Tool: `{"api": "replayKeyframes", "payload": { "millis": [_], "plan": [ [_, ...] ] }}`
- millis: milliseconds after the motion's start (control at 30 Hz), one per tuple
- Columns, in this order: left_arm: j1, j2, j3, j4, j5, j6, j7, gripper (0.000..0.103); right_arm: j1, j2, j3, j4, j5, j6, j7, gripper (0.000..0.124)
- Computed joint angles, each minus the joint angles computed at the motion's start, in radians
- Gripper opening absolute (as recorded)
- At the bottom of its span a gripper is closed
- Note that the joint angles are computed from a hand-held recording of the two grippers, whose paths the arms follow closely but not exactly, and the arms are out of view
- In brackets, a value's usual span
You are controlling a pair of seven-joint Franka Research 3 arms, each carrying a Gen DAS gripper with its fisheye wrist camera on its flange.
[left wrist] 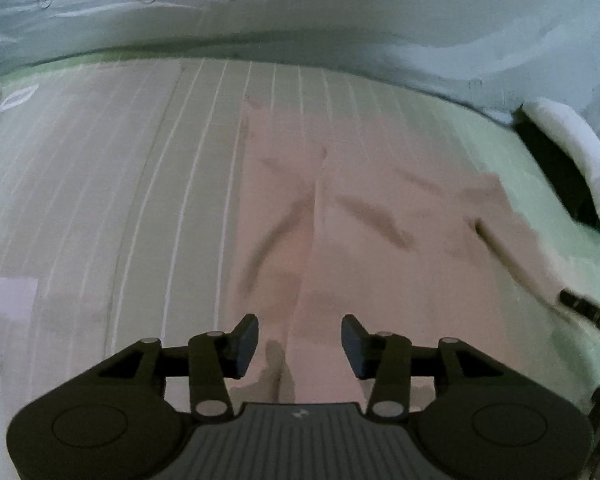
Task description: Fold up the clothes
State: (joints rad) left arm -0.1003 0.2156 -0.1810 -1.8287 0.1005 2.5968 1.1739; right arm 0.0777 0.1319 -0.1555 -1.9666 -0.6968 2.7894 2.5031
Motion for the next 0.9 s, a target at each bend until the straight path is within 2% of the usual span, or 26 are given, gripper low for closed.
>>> {"api": "replayKeyframes", "payload": {
  "millis": [100, 200, 300, 367, 500, 633, 667, 733, 800, 833, 900],
  "plan": [
    [-0.021, -0.046, 0.008, -0.059, 0.053, -0.007, -0.056, 0.053, -0.01, -0.016, -0.037, -0.007, -0.113, -0.059, 0.126, 0.103],
    [-0.038, -0.09, 0.012, -0.108, 0.112, -0.001, -0.121, 0.056, -0.051, -0.015, -0.041, -0.014, -0.141, -0.087, 0.171, 0.103],
    [-0.054, -0.124, 0.012, -0.138, 0.182, -0.021, -0.195, 0.063, -0.092, -0.002, -0.038, -0.024, -0.078, -0.044, 0.144, 0.103],
    [-0.061, -0.152, 0.008, -0.161, 0.218, -0.05, -0.235, 0.064, -0.095, 0.01, -0.04, -0.019, -0.079, -0.032, 0.131, 0.103],
    [-0.062, -0.205, 0.001, -0.213, 0.236, -0.08, -0.283, 0.065, -0.082, 0.034, -0.042, -0.002, -0.072, -0.055, 0.098, 0.103],
    [-0.058, -0.243, -0.002, -0.256, 0.251, -0.085, -0.322, 0.066, -0.103, 0.037, -0.033, -0.009, 0.057, -0.013, -0.031, 0.103],
    [-0.056, -0.251, -0.002, -0.265, 0.253, -0.082, -0.33, 0.066, -0.106, 0.034, -0.03, -0.014, 0.085, 0.0, -0.074, 0.097],
    [-0.051, -0.262, -0.001, -0.277, 0.252, -0.078, -0.338, 0.068, -0.115, 0.026, -0.02, -0.024, 0.158, 0.03, -0.181, 0.063],
    [-0.046, -0.267, 0.001, -0.284, 0.249, -0.073, -0.343, 0.069, -0.122, 0.01, 0.001, -0.034, 0.26, 0.036, -0.302, 0.018],
    [-0.042, -0.269, 0.004, -0.287, 0.246, -0.065, -0.344, 0.069, -0.119, 0.007, 0.006, -0.034, 0.299, 0.033, -0.339, 0.01],
    [-0.033, -0.27, 0.012, -0.297, 0.227, -0.031, -0.334, 0.069, -0.099, 0.002, 0.001, -0.03, 0.311, 0.021, -0.351, 0.006]
  ]
}}
